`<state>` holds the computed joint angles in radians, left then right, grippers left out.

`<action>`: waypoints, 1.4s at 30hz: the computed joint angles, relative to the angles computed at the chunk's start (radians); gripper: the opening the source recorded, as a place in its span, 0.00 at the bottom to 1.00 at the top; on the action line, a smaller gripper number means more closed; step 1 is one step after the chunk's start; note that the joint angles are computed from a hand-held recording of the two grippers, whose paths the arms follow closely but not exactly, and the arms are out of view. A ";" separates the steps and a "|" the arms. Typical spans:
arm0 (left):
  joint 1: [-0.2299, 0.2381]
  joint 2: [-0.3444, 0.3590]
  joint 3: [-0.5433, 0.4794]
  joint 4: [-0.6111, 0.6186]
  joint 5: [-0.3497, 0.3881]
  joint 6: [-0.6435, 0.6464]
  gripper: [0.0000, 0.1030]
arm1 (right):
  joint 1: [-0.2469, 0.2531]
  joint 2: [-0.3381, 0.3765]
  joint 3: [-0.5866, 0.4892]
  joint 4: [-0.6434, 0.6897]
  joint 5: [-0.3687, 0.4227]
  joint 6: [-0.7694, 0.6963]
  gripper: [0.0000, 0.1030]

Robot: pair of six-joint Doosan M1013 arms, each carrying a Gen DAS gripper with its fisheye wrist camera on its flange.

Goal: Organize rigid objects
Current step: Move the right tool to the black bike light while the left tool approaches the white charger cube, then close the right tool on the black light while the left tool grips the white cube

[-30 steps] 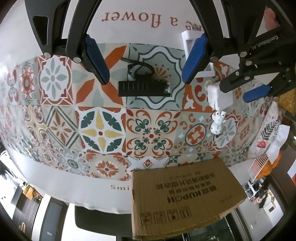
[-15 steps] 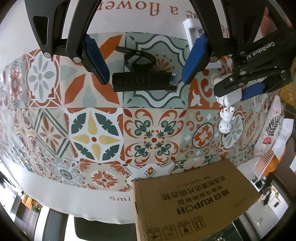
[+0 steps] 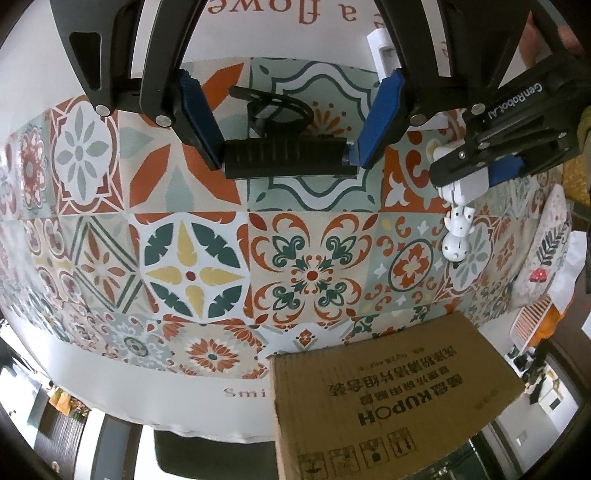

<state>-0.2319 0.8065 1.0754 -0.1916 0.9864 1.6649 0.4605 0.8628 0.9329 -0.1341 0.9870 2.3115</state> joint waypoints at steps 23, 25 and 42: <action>0.028 -0.121 0.113 -0.051 -0.162 0.080 0.53 | 0.035 -0.054 0.015 -0.144 -0.079 0.048 0.72; 0.027 -0.129 0.114 -0.046 -0.178 0.078 0.53 | 0.039 -0.059 0.014 -0.160 -0.087 0.051 0.72; 0.038 -0.173 0.110 -0.081 -0.295 0.139 0.53 | 0.055 -0.080 -0.026 -0.300 -0.139 0.091 0.72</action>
<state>-0.1941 0.6338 1.1853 -0.2726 0.6912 1.8039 0.5159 0.7831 0.9065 -0.4336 0.8484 2.4021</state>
